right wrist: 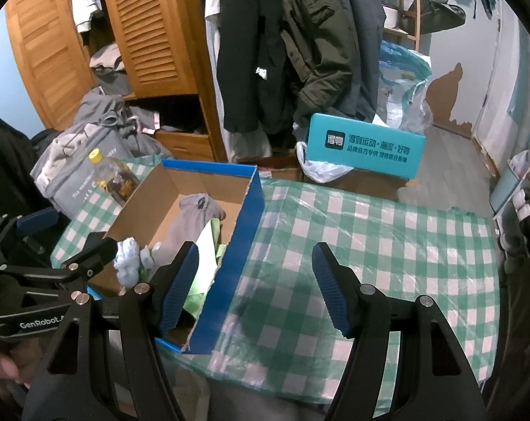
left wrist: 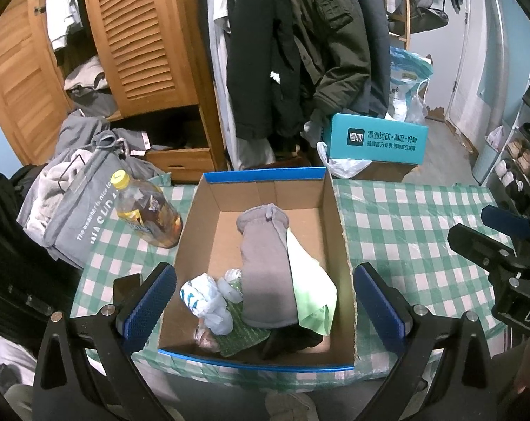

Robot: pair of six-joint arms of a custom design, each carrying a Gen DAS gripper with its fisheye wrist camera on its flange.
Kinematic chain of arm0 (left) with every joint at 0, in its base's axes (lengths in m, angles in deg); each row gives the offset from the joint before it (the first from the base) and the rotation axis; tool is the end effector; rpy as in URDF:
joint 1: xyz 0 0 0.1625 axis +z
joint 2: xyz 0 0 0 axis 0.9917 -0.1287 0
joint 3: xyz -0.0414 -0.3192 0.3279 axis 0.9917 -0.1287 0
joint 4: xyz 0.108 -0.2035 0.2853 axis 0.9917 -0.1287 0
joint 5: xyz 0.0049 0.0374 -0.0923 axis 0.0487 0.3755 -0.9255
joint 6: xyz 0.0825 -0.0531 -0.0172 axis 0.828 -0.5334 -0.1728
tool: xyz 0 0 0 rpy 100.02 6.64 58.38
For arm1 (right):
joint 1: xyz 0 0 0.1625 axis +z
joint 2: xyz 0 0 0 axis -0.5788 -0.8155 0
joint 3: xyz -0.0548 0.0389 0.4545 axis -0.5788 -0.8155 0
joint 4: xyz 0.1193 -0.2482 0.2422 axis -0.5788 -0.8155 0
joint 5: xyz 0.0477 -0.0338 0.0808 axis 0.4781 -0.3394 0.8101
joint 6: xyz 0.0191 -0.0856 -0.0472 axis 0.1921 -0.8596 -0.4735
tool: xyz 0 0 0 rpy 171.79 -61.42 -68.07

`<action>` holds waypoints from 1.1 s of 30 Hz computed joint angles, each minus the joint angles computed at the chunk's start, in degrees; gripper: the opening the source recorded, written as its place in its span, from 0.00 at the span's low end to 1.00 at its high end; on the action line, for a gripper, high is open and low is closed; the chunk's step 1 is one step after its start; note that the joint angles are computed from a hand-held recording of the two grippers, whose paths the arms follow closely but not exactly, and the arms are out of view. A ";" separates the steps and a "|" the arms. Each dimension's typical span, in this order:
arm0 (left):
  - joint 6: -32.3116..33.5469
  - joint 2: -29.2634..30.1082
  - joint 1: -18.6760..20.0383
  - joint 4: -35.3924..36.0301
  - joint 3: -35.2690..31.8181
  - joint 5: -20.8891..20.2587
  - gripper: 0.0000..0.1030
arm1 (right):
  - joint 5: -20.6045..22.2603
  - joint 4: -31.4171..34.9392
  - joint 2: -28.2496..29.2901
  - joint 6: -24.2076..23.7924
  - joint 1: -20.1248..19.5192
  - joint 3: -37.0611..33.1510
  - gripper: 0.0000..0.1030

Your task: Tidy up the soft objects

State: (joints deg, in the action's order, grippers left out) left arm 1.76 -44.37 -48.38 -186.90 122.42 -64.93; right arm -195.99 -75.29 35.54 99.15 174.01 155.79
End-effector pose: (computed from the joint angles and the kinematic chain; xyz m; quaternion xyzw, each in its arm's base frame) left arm -0.2236 -0.4086 0.4304 0.2509 0.8619 -0.2647 0.3524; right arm 0.4987 -0.3661 0.1653 0.1247 -0.8870 0.3316 0.2961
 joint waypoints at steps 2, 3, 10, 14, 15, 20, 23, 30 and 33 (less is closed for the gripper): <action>-0.15 0.00 0.05 0.25 -0.10 -0.12 0.99 | -0.02 -0.04 0.06 0.04 0.00 -0.05 0.64; -0.20 0.01 0.04 0.33 -0.13 -0.15 0.99 | 0.10 0.06 0.03 -0.01 0.00 -0.04 0.64; -0.08 -0.01 0.03 0.17 -0.06 -0.03 0.99 | -0.02 0.26 0.12 0.16 0.04 -0.14 0.64; -0.15 0.03 -0.03 0.17 -0.05 0.06 0.99 | 0.02 0.31 0.10 0.20 0.09 -0.15 0.64; -0.10 0.00 0.01 0.28 -0.10 0.02 0.99 | -0.08 0.25 0.11 0.19 0.11 -0.14 0.64; -0.33 0.01 -0.05 0.42 -0.11 0.02 0.99 | -0.02 0.28 0.14 0.20 0.06 -0.19 0.64; -0.46 0.01 -0.15 0.44 0.04 0.35 0.99 | 0.03 0.33 0.13 0.15 0.03 -0.22 0.64; -0.35 0.01 -0.23 0.61 -0.03 0.47 0.99 | -0.05 0.35 0.08 0.25 0.06 -0.14 0.64; -0.52 -0.01 -0.26 0.74 -0.08 0.43 0.99 | 0.05 0.45 0.05 0.18 0.01 -0.20 0.64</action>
